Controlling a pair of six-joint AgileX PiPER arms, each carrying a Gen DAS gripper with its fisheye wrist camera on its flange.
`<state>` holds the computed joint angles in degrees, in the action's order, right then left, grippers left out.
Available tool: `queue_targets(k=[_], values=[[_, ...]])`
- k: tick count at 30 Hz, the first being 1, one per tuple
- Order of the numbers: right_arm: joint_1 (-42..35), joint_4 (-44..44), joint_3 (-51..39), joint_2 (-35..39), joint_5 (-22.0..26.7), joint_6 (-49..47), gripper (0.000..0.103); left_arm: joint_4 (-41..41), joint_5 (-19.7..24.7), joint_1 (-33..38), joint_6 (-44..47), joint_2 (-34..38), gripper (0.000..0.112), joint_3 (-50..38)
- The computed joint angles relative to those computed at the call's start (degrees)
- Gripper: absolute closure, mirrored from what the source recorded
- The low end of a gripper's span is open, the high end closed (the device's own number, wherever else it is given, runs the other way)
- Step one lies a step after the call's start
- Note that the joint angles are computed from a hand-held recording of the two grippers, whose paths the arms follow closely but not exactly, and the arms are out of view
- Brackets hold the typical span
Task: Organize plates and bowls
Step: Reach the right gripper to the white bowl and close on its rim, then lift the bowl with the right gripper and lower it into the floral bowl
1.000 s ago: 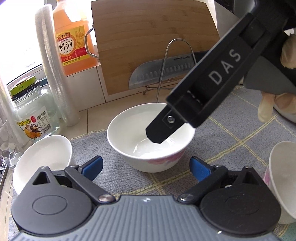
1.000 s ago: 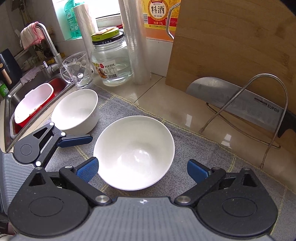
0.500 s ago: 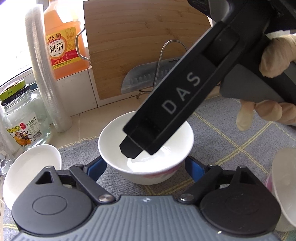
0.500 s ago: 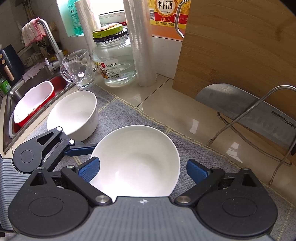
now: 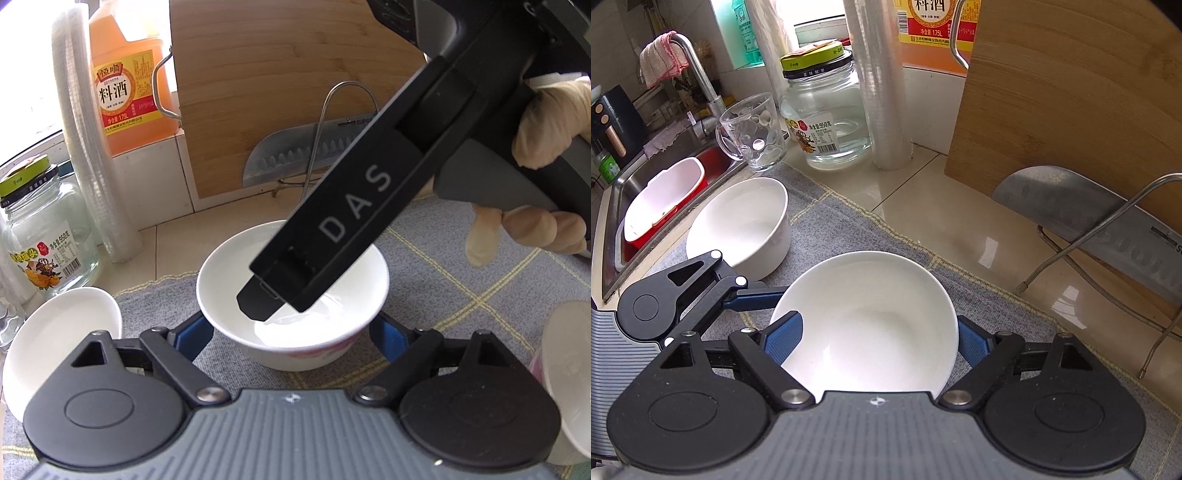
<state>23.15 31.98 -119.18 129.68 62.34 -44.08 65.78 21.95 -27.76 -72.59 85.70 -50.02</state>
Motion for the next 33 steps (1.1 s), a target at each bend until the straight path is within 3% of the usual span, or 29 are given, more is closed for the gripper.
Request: queue_targets(k=[8, 15, 27, 33], values=[[-0.2, 0.7, 1.5, -1.0, -0.1, -0.2, 0.012, -4.9, 0.6, 0.0, 5.3, -0.8, 0.022, -0.5], [-0.9, 2.4, 3.9, -3.6, 1.3, -1.5, 0.012, -11.0, 4.3, -1.9, 11.4, -3.5, 0.022, -1.3], [-2.7, 5.4, 16.1, -13.3, -0.8, -5.8, 0.012, -14.8, 10.5, -7.6, 14.4, -8.4, 0.022, -1.2], [-4.4, 8.3, 24.1, -19.6, -1.6, -9.0, 0.012, -15.4, 16.0, -13.0, 12.8, -11.3, 0.022, -1.3]])
